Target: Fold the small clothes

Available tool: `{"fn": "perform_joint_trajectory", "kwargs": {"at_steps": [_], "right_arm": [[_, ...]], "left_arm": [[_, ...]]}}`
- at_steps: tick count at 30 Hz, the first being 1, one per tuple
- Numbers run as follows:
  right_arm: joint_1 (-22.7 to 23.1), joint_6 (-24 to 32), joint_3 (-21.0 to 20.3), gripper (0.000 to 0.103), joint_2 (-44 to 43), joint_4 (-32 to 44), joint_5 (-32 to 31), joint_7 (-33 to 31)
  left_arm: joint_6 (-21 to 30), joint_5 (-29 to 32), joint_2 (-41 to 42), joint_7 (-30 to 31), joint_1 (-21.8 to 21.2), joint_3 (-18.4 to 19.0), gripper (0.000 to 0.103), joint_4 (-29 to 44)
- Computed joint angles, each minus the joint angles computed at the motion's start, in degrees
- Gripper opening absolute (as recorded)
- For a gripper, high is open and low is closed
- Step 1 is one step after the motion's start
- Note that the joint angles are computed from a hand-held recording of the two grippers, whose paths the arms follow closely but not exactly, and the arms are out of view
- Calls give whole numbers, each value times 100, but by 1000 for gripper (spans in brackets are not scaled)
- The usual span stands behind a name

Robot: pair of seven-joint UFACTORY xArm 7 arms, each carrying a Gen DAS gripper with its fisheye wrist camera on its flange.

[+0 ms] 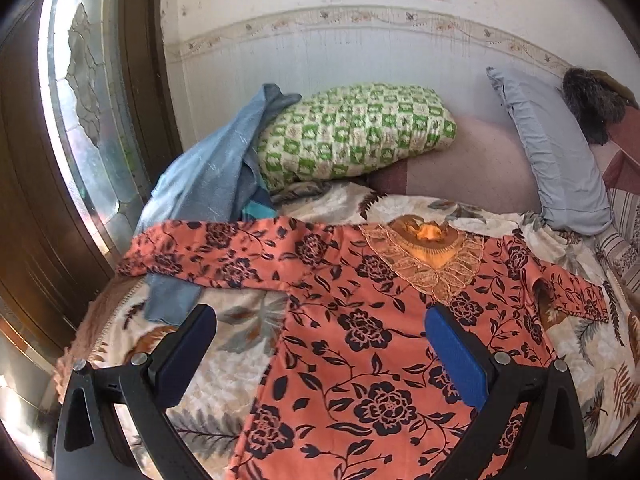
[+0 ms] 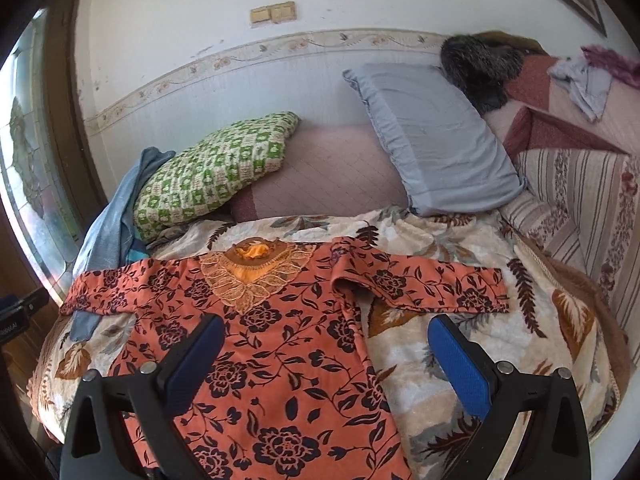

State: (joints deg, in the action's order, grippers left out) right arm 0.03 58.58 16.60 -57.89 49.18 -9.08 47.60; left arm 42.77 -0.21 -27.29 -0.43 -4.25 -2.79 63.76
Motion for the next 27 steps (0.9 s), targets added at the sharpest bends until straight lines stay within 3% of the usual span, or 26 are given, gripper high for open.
{"fn": "perform_joint_trajectory", "kwargs": {"at_steps": [4,7,9,11,14,17,19,21,23,24,26,27], "right_arm": [[-67,-870,-1363,103,-418,-1345,757,353],[-49,-2349,-2291,103,-575,-2448,1867,681],[253,-3154,-2701,103,-127,-2689,2381,448],[35,-3368,-2616,97,479,-2604,2524,525],[-513,-4464,-2419,96,899,-2931,2746,953],[-563,-4926,-2807,87,1382,-3008,2903,879],[-311,-5305,-3210,82,1636,-3030,3085,682],[-266,-5345,-3312,82,1880,-2864,3148,587],[-488,-5154,-3125,81,2213,-2547,3002,517],[-754,-5010,-2889,78,2371,-2399,2838,534],[-673,-4988,-2989,26,2688,-2236,2802,301],[-611,-4934,-3080,12,2786,-2198,2906,260]], "left_arm": [[37,-485,1205,-132,-245,-13,103,349],[-289,-431,1793,-366,-261,-98,103,436],[-509,-518,1974,-356,-290,-78,103,355],[-504,-583,2105,-201,-308,-46,103,338],[-775,-205,2157,-96,-260,-62,103,219],[-823,-452,2246,253,-235,37,103,273],[-763,-801,2312,411,-221,81,103,359],[-804,-890,2347,369,-198,68,103,384],[-829,-816,2396,286,-186,38,103,414],[-851,-741,2406,230,-180,23,103,415],[-1008,-610,2367,125,-170,5,103,344],[-1110,-589,2330,126,-169,5,103,299]]}}
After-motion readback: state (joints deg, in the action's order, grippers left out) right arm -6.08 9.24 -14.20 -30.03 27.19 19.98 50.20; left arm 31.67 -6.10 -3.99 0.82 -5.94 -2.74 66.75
